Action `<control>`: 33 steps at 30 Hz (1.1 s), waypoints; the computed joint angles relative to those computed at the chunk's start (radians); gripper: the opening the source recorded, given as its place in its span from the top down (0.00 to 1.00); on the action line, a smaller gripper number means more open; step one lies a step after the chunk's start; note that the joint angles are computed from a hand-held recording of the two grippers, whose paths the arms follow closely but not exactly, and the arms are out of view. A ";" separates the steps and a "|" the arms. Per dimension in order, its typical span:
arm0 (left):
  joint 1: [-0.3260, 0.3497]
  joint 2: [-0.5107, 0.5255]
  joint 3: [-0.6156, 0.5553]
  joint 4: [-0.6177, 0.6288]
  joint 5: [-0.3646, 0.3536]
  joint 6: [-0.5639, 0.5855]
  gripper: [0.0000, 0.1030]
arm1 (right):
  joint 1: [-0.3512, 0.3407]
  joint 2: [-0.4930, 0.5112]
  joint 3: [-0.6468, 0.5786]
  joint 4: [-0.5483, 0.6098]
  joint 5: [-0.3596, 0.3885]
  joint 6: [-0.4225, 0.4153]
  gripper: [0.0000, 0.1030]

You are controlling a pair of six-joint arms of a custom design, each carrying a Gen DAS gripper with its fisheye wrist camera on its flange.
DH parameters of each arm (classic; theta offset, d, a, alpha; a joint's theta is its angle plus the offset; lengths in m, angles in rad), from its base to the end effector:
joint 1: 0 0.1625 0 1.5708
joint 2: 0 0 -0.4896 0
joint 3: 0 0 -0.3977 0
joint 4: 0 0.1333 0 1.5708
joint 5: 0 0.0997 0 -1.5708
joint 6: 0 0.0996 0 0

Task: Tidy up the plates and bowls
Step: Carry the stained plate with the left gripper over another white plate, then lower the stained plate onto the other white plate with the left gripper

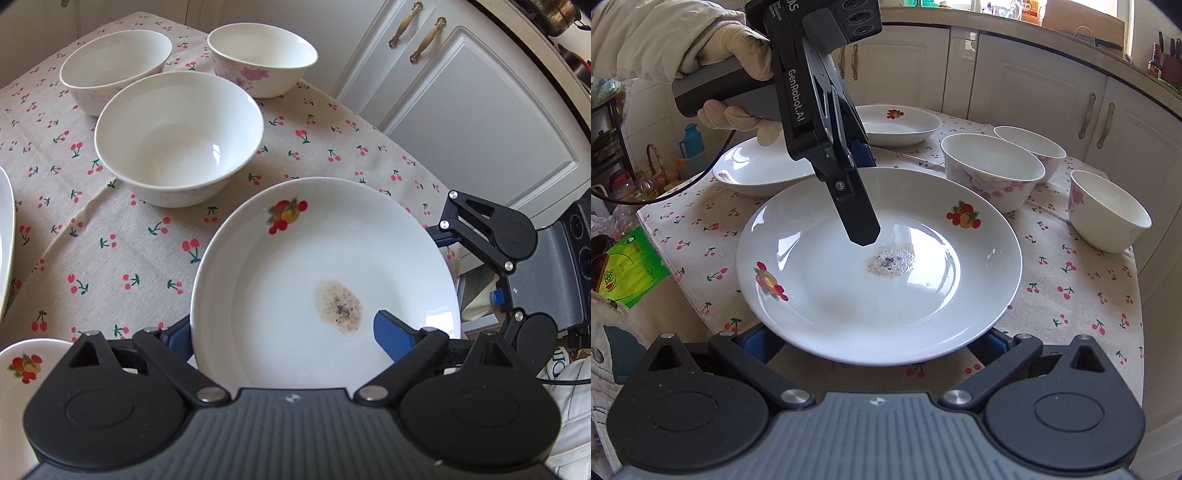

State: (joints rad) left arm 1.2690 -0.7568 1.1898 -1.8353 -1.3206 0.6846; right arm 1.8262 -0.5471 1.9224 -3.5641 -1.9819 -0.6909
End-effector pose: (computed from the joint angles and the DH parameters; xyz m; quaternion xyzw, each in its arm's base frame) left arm -0.0867 -0.8099 0.2199 0.4773 0.8659 0.1056 0.1062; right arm 0.2495 -0.5855 0.0104 0.3697 -0.8584 0.2487 0.2542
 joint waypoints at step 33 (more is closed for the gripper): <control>0.117 -0.096 -0.071 -0.081 -0.016 -0.044 0.08 | 0.084 0.140 -0.365 0.363 0.078 -0.034 0.00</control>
